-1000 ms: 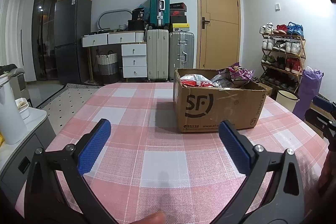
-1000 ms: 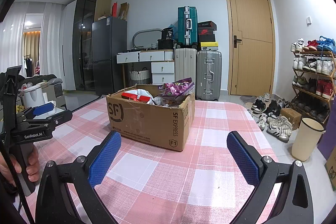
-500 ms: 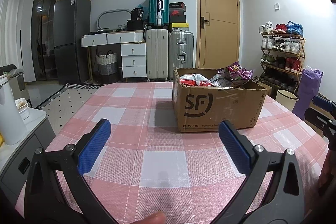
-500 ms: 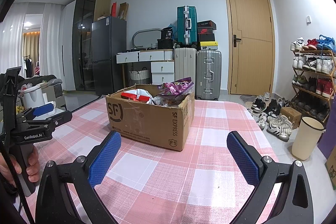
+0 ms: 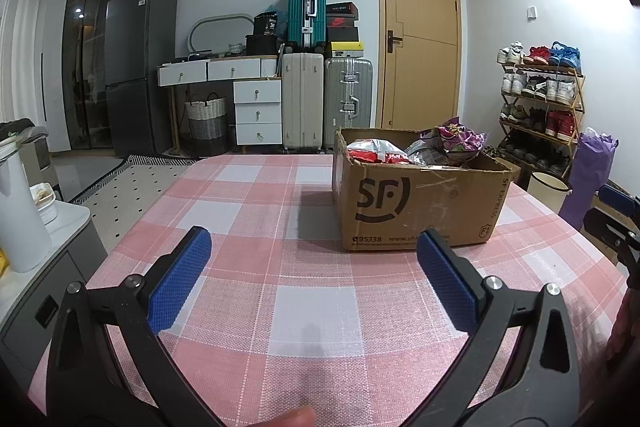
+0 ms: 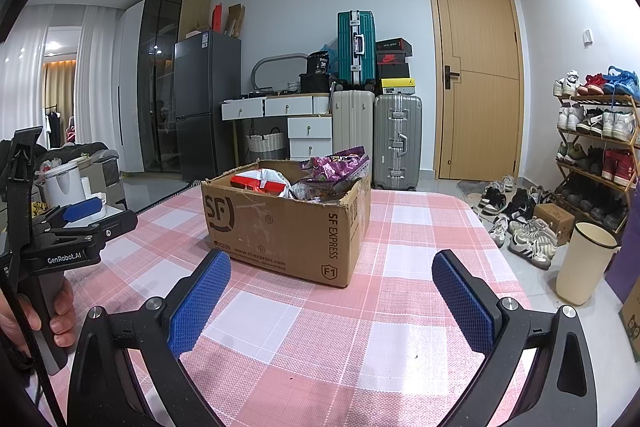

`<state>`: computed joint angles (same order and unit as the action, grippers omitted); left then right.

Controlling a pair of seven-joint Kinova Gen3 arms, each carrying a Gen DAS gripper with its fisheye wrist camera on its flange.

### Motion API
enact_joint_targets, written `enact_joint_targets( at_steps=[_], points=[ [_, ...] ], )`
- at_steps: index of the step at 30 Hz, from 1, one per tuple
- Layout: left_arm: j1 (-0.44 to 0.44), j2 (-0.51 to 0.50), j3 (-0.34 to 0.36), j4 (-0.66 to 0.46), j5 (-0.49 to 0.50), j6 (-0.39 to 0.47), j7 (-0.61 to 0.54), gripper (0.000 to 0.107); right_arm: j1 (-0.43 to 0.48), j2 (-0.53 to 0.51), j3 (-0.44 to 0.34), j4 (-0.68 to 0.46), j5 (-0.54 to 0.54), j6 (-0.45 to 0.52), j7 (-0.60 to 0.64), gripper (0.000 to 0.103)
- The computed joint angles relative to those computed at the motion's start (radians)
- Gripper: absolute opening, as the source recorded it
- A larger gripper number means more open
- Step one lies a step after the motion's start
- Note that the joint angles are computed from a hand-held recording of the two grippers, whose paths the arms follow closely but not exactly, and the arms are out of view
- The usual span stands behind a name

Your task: Organize snacks

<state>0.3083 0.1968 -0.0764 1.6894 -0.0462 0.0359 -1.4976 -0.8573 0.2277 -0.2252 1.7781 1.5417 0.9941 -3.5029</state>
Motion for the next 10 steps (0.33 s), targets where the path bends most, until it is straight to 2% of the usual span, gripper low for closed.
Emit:
enact_joint_targets(
  at_steps=[2, 6, 10],
  points=[
    [-0.008, 0.006, 0.008, -0.007, 0.000, -0.001, -0.004, 0.103, 0.000, 0.000, 0.000, -0.001, -0.001, 0.000, 0.001, 0.102],
    [0.070, 0.017, -0.071, 0.002, 0.010, -0.027, 0.010, 0.103, 0.001, 0.000, -0.001, 0.000, 0.000, 0.000, 0.000, 0.102],
    [0.081, 0.018, -0.085, -0.011, 0.021, -0.003, 0.011, 0.103, 0.000, -0.001, -0.001, -0.001, -0.001, 0.001, 0.002, 0.102]
  ],
)
